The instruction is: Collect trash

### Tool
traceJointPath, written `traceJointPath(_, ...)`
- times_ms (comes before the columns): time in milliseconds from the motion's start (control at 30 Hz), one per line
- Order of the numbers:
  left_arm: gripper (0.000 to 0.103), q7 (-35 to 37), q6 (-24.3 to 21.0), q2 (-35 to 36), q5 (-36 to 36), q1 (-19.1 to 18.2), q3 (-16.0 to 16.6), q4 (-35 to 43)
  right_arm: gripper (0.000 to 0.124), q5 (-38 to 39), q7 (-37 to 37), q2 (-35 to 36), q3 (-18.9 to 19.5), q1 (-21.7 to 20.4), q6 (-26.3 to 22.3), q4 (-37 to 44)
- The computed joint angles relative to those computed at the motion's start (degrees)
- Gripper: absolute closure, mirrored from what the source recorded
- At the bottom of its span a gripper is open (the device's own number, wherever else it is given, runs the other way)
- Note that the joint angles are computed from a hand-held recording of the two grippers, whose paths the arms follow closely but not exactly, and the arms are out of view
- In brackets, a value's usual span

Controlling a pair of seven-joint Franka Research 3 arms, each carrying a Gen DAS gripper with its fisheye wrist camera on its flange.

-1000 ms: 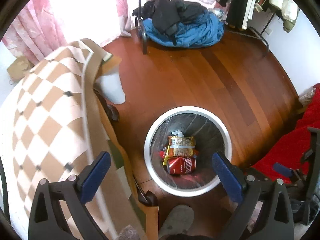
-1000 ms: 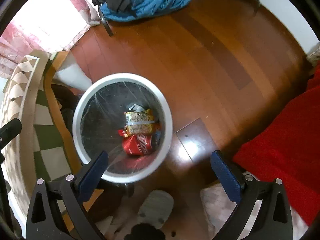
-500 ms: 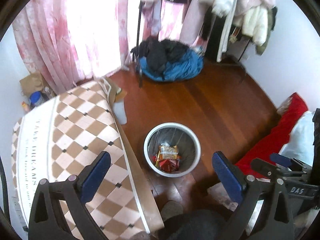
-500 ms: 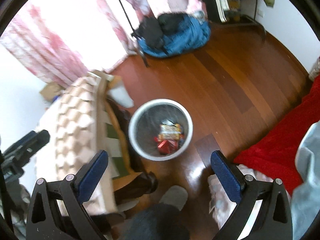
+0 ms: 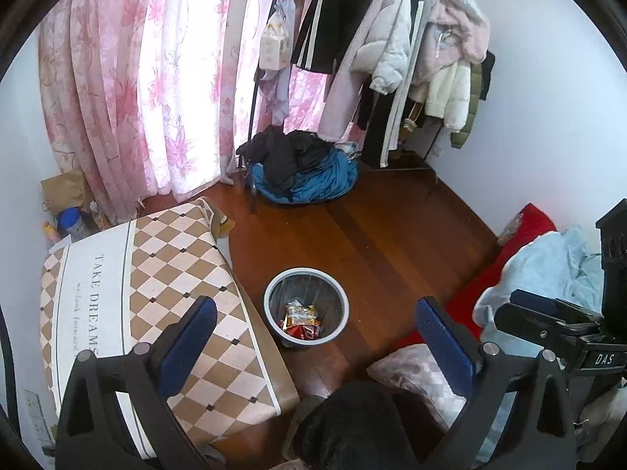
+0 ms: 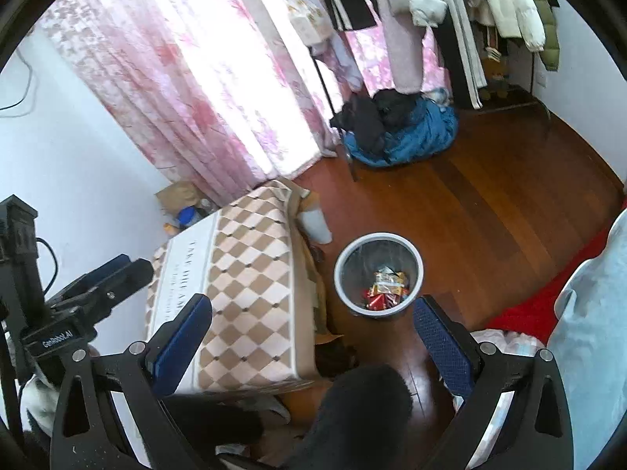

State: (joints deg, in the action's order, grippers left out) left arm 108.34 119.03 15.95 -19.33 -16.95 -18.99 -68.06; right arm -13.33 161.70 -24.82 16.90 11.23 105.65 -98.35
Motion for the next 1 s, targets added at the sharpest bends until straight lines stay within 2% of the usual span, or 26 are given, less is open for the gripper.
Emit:
traceJointPath(133, 0.0, 0.4, -0.2, -2.4, -2.5, 1.3, 0.2, -2.4, 0.021, -0.7, -0.2, 2.3, 1.5, 0.7, -2.3, 5.1)
traceJointPath(367, 0.0, 0.8, -0.9, -4.6, -4.0, 2.4, 1.2, -4.6, 0.021, -1.4, 0.0, 5.4, 1.8, 3.2, -4.8, 9.8)
traceJointPath(700, 0.0, 0.7, -4.6, -4.8, -5.2, 3.3, 2.0, -4.2, 0.021, 0.9, 1.8, 4.6, 0.0, 5.0, -4.1, 7.5)
traceJointPath(1000, 0.0, 1.5, -7.2, -4.4, -6.9, 3.7, 1.9, -2.9, 0.021, 1.5, 2.3, 3.8, 0.3, 4.6, -3.0, 6.5)
